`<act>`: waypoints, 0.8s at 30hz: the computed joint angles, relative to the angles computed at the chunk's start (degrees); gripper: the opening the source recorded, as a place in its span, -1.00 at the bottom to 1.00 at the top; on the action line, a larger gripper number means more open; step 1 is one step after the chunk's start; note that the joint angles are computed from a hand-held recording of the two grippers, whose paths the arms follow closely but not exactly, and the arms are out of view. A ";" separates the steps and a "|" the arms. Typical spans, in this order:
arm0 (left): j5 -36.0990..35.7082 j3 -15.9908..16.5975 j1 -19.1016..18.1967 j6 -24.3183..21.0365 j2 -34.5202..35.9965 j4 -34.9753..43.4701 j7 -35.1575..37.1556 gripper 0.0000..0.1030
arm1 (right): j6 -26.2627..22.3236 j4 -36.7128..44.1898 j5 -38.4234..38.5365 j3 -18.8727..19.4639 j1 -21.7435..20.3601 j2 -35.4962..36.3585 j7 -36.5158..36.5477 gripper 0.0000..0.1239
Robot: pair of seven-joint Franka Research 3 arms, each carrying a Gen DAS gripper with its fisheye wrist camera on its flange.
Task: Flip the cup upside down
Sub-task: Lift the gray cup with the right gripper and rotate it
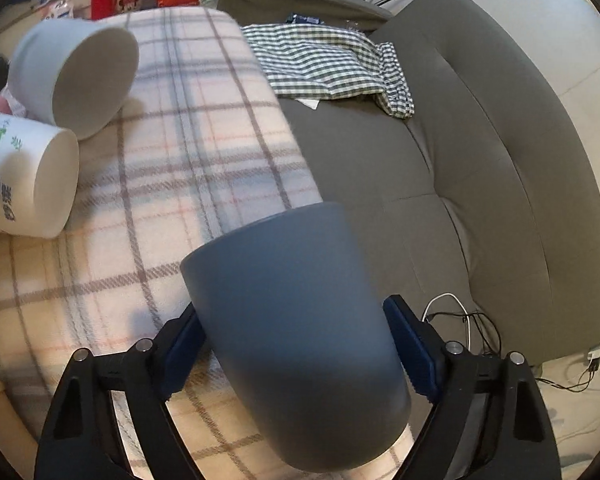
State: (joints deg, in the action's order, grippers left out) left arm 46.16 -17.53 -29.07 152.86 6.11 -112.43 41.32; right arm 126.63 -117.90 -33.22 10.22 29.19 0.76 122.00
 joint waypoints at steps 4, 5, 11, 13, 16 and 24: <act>-0.52 -0.28 0.37 0.28 -2.71 -1.77 0.99 0.87 | -3.81 0.23 -1.42 0.90 0.86 -1.98 4.72 0.30; -0.71 -0.45 0.53 0.44 -3.58 -2.45 1.06 0.87 | -4.62 0.20 -1.01 1.19 0.94 -2.86 6.06 0.29; -6.12 -1.56 2.19 3.32 -11.33 -7.94 3.93 0.87 | -12.15 1.26 1.12 5.36 1.55 -10.54 15.67 0.20; -8.69 -1.80 2.71 4.75 -14.57 -10.28 5.63 0.87 | -16.21 3.15 2.02 7.59 2.14 -12.56 18.68 0.20; -13.15 -1.73 2.94 6.55 -19.66 -13.82 8.72 0.87 | -22.52 7.17 2.13 11.31 3.40 -14.21 23.42 0.20; -25.40 2.68 0.56 11.79 -32.47 -24.93 19.45 0.87 | -33.24 19.78 3.79 18.85 11.09 -8.98 40.65 0.19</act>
State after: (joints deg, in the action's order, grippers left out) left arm 20.76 -14.85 -28.51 164.65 -26.36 -137.35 60.77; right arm 93.39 -98.12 -29.43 29.08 40.28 -8.21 162.65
